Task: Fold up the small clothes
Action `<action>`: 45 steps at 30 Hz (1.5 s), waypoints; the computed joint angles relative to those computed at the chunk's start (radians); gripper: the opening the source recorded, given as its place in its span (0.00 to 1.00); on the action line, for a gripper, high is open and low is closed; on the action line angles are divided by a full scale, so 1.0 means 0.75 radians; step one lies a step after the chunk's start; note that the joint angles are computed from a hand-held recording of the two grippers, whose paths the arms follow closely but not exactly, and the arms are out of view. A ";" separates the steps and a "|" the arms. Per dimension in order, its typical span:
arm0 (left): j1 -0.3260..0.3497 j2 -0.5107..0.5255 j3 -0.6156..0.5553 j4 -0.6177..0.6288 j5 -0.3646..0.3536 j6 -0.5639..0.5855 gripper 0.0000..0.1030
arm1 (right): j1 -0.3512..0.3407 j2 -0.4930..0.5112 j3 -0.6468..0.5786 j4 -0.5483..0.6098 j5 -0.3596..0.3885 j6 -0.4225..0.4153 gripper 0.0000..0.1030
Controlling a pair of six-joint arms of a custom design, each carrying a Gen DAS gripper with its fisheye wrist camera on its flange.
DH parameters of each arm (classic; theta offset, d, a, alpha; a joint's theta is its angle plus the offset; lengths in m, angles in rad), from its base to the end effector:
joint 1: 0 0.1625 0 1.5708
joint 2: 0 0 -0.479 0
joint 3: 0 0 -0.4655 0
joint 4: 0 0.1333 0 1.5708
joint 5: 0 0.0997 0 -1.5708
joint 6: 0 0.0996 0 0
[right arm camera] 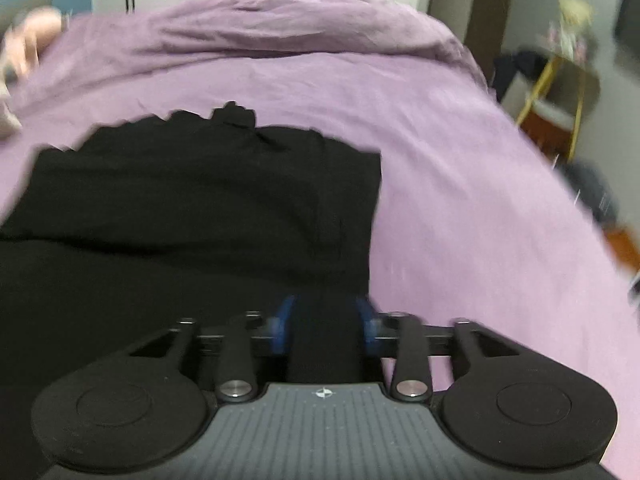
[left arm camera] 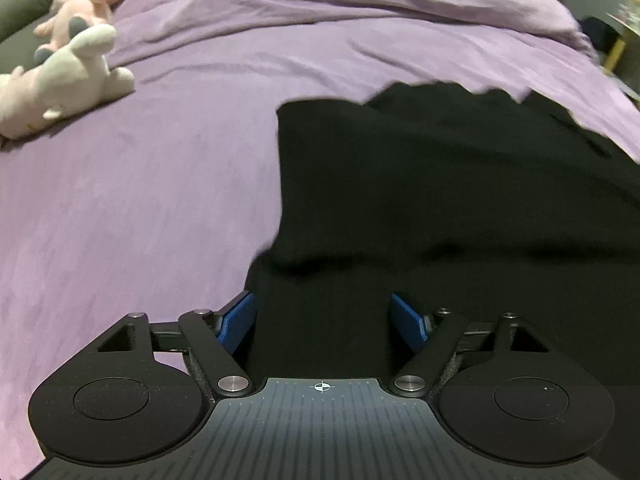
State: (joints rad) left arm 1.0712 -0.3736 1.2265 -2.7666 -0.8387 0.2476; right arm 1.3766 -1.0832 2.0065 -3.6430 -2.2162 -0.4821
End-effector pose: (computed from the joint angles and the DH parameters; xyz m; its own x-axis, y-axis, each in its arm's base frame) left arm -0.2418 -0.8603 -0.0495 -0.6268 0.3568 -0.6927 0.6238 0.7625 -0.1717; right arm -0.0474 -0.6211 0.2728 -0.6373 0.4274 0.6412 -0.2443 0.6771 -0.6941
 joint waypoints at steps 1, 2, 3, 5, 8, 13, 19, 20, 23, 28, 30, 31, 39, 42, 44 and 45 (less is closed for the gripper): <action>0.000 -0.054 0.084 -0.030 -0.027 0.028 0.78 | -0.012 -0.056 0.090 -0.018 0.058 0.068 0.45; -0.002 -0.107 0.170 -0.066 -0.040 0.053 0.78 | -0.024 -0.110 0.177 -0.036 0.100 0.130 0.46; -0.003 -0.166 0.265 -0.102 -0.047 0.068 0.78 | -0.039 -0.172 0.282 -0.068 0.126 0.207 0.47; -0.002 -0.265 0.415 -0.144 -0.058 0.055 0.78 | -0.059 -0.266 0.434 -0.105 0.134 0.325 0.52; -0.003 -0.407 0.620 -0.168 -0.043 -0.039 0.79 | -0.116 -0.415 0.659 -0.194 0.219 0.438 0.52; 0.025 -0.575 0.815 -0.148 -0.155 -0.165 0.79 | -0.161 -0.609 0.767 0.001 0.348 0.521 0.54; 0.098 -0.627 0.816 -0.085 -0.384 -0.384 0.77 | -0.216 -0.644 0.753 0.123 0.509 0.605 0.49; 0.104 -0.630 0.813 -0.071 -0.404 -0.412 0.77 | -0.210 -0.640 0.747 0.142 0.506 0.609 0.42; 0.117 -0.627 0.799 -0.035 -0.427 -0.417 0.65 | -0.191 -0.633 0.747 0.167 0.470 0.584 0.31; 0.121 -0.629 0.776 0.055 -0.425 -0.410 0.40 | -0.192 -0.659 0.731 0.274 0.493 0.556 0.12; 0.125 -0.635 0.768 0.089 -0.424 -0.390 0.19 | -0.204 -0.681 0.726 0.320 0.532 0.552 0.09; 0.129 -0.641 0.762 0.109 -0.439 -0.384 0.14 | -0.227 -0.706 0.726 0.357 0.594 0.558 0.08; 0.147 -0.648 0.667 0.103 -0.750 -0.393 0.07 | -0.369 -0.756 0.664 0.421 1.052 0.648 0.06; 0.145 -0.588 0.570 0.044 -0.809 -0.433 0.07 | -0.359 -0.659 0.568 0.352 1.096 0.710 0.06; 0.138 -0.533 0.509 -0.019 -0.798 -0.450 0.07 | -0.337 -0.576 0.494 0.291 1.057 0.757 0.06; 0.135 -0.498 0.471 -0.054 -0.782 -0.455 0.07 | -0.321 -0.526 0.450 0.252 1.014 0.791 0.06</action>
